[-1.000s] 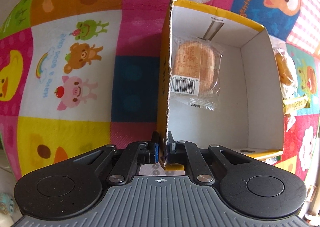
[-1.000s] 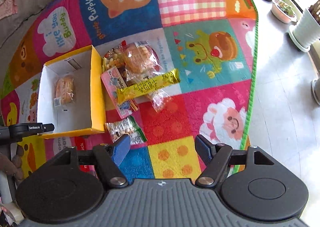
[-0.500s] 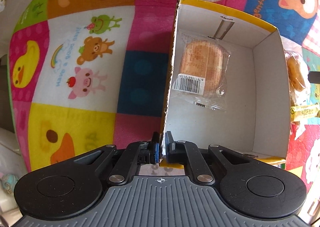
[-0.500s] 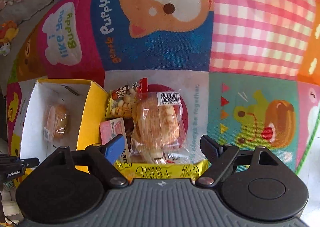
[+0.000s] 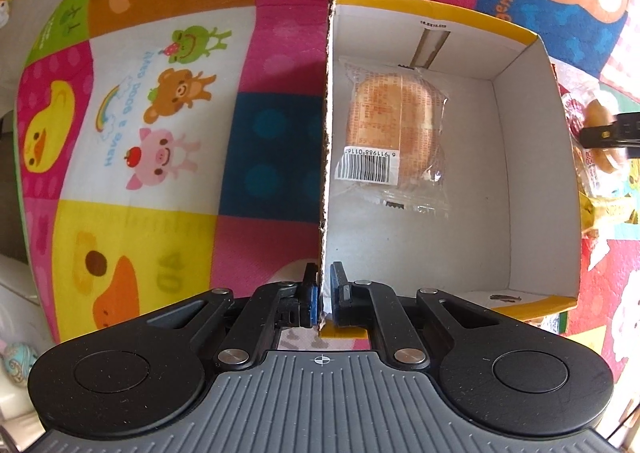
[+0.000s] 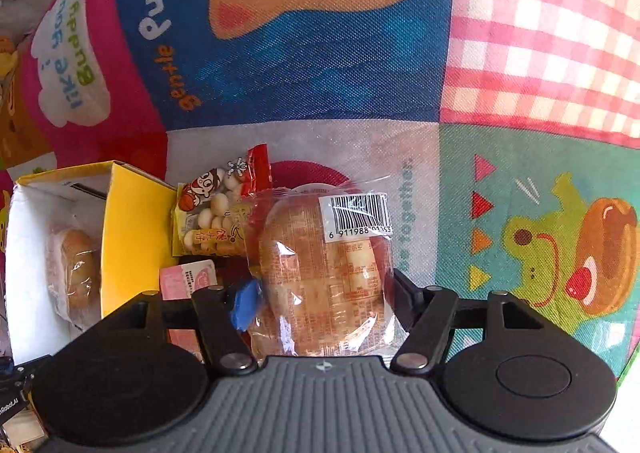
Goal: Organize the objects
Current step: 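Grasp the larger wrapped bread loaf with the right gripper, then carry the bread loaf into the yellow box and release it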
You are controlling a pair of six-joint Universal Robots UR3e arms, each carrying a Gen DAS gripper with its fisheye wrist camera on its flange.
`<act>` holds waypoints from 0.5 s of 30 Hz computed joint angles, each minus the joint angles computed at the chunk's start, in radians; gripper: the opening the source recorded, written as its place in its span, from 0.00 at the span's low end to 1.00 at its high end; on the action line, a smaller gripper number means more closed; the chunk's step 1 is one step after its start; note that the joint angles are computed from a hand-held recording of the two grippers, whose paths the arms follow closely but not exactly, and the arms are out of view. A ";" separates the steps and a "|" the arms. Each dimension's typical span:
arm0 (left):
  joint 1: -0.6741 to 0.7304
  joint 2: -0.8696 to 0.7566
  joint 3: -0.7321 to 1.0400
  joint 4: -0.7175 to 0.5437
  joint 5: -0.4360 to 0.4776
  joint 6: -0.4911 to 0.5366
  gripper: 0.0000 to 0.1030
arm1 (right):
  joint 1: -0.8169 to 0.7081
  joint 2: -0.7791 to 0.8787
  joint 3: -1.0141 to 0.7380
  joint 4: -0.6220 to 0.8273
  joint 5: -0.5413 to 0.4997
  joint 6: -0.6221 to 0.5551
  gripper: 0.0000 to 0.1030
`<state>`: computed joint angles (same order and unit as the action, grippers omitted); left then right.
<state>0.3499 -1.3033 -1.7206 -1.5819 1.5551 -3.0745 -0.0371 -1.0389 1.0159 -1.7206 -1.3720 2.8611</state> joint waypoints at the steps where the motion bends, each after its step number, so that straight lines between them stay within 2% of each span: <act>1: -0.002 -0.001 -0.001 0.002 0.000 0.002 0.08 | -0.006 -0.028 0.021 -0.006 0.009 -0.011 0.63; 7: 0.034 0.028 -0.035 0.012 -0.035 0.084 0.08 | -0.073 -0.254 0.109 0.072 0.079 0.002 0.62; 12: 0.096 0.055 -0.074 0.022 -0.083 0.178 0.08 | -0.135 -0.467 0.087 0.314 0.143 0.030 0.62; 15: 0.120 0.065 -0.091 0.026 -0.103 0.224 0.08 | -0.147 -0.595 0.075 0.475 0.144 0.040 0.62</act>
